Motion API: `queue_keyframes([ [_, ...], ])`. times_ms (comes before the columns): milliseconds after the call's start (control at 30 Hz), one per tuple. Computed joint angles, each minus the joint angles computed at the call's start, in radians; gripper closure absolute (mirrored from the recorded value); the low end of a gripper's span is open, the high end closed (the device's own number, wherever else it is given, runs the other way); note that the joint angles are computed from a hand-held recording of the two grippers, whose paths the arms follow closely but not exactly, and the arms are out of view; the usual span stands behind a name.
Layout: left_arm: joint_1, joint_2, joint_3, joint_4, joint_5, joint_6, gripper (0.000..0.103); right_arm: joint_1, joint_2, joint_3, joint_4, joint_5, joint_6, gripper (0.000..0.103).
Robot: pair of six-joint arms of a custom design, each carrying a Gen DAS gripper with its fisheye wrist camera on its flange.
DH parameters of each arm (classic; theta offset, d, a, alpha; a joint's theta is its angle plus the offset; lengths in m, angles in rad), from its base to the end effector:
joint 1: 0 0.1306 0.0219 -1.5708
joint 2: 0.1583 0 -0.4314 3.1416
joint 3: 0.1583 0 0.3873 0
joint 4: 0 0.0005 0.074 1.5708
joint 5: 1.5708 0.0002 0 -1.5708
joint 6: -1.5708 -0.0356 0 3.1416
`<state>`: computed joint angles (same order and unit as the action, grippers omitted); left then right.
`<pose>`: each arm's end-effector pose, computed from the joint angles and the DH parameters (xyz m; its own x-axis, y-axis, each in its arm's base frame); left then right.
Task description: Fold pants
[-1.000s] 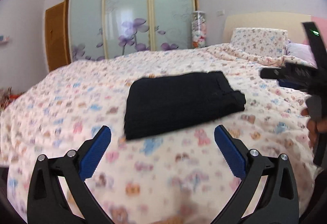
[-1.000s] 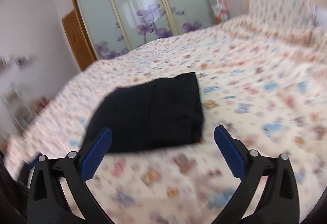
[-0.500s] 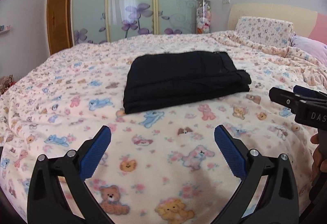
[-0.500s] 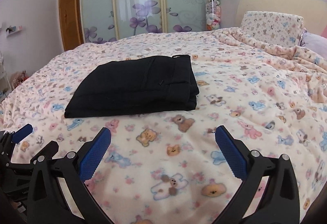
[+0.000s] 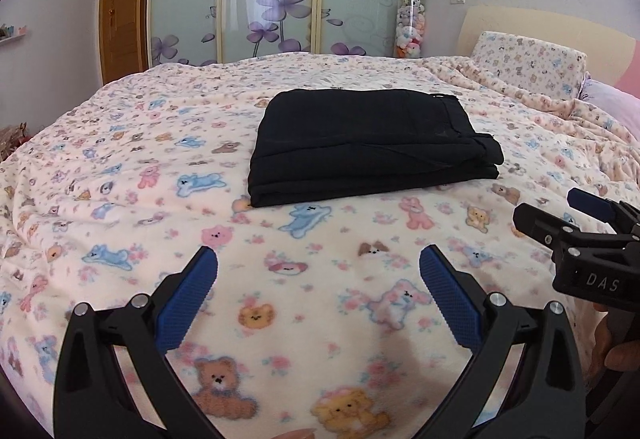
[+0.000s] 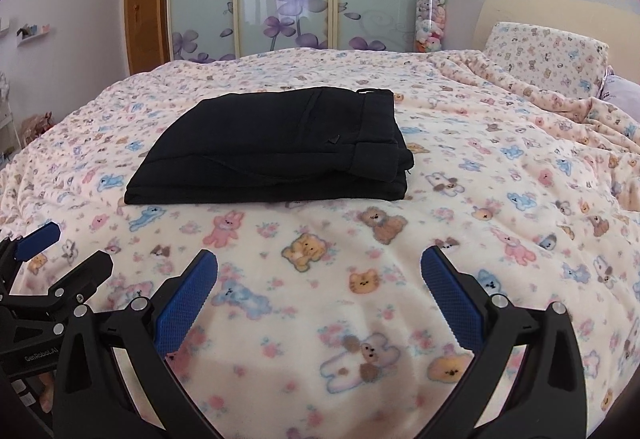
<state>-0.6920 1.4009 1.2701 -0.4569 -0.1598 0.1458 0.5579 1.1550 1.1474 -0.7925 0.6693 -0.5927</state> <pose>0.3818 -0.3097 0.4508 -0.4991 0.2273 -0.8362 0.4604 0.8871 -0.0336 0.3260 0.1768 0.4716 -0.5319 0.1845 -0.8265 0.2998 0.9538 0.0199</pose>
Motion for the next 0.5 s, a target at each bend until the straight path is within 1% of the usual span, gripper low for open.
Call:
queue_keyframes([
  [167, -0.002, 0.002, 0.003, -0.007, -0.016, -0.007, 0.002, -0.003, 0.003, 0.002, -0.010, 0.000, -0.005, 0.001],
  [333, -0.007, 0.008, 0.011, -0.030, -0.063, 0.008, 0.002, -0.014, 0.005, 0.001, -0.016, -0.014, -0.005, 0.001],
  [500, -0.006, 0.008, 0.011, -0.031, -0.059, 0.006, 0.002, -0.012, 0.007, 0.002, -0.018, -0.014, -0.007, 0.001],
])
